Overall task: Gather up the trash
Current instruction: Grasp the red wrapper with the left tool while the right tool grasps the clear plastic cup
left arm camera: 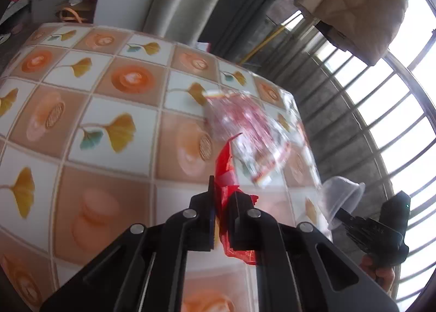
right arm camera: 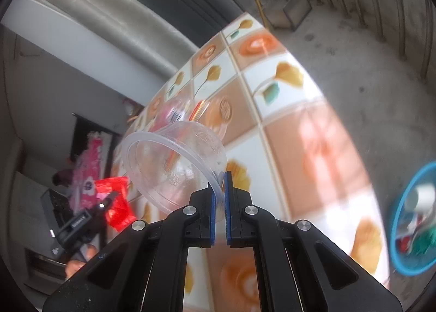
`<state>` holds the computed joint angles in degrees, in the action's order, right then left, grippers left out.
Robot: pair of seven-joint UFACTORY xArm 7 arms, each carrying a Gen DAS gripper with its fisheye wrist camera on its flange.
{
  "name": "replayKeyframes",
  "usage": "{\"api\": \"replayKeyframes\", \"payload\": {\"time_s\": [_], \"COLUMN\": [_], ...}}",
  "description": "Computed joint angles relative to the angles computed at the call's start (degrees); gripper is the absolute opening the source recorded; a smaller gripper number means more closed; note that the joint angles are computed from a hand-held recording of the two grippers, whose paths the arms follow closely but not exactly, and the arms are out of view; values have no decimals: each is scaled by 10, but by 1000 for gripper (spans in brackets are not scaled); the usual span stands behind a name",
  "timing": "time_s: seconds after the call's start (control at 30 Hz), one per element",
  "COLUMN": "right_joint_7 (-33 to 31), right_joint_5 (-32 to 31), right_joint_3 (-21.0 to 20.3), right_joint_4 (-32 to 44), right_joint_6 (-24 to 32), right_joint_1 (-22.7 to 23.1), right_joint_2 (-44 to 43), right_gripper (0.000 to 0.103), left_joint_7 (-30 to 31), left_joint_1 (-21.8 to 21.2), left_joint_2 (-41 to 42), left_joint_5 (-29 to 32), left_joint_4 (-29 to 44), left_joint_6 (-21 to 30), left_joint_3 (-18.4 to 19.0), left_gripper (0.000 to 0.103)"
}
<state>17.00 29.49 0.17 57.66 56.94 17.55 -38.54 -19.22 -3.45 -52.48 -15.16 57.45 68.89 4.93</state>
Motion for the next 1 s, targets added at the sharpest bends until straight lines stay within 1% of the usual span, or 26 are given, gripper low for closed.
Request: {"api": "replayKeyframes", "payload": {"time_s": [0.1, 0.23, 0.37, 0.43, 0.47, 0.57, 0.67, 0.87, 0.9, 1.0], "right_joint_7": [10, 20, 37, 42, 45, 49, 50, 48, 49, 46], "right_joint_5": [17, 23, 19, 16, 13, -3, -4, -5, -6, -6], "right_joint_3": [-4, -5, -1, 1, 2, 12, 14, 10, 7, 5], "right_joint_4": [-22, -41, -55, -61, -60, -56, -60, -62, -63, -63], "right_joint_6": [13, 37, 58, 63, 66, 69, 66, 66, 76, 77], "right_joint_1": [8, 14, 11, 9, 8, 3, 5, 8, 8, 8], "right_joint_2": [-34, -67, -86, -89, -89, -84, -85, -89, -101, -105], "right_gripper": [4, 4, 4, 4, 4, 4, 4, 4, 4, 4], "left_joint_7": [-5, -6, 19, 32, 39, 57, 61, 78, 79, 81], "left_joint_1": [-16, -38, -59, -60, -59, -61, -65, -67, -68, -70], "left_joint_2": [-24, -39, -36, -32, -30, -28, -30, -32, -31, -34], "left_joint_5": [-13, -21, -3, 19, 35, 64, 73, 108, 110, 114], "left_joint_4": [-2, -2, 3, 6, 6, 2, -7, -7, -5, -3], "left_joint_6": [30, 61, 90, 102, 103, 103, 95, 88, 87, 87], "left_joint_3": [-9, -28, -59, -78, -92, -117, -129, -150, -152, -155], "left_gripper": [6, 6, 7, 8, 8, 8, 13, 13, 13, 9]}}
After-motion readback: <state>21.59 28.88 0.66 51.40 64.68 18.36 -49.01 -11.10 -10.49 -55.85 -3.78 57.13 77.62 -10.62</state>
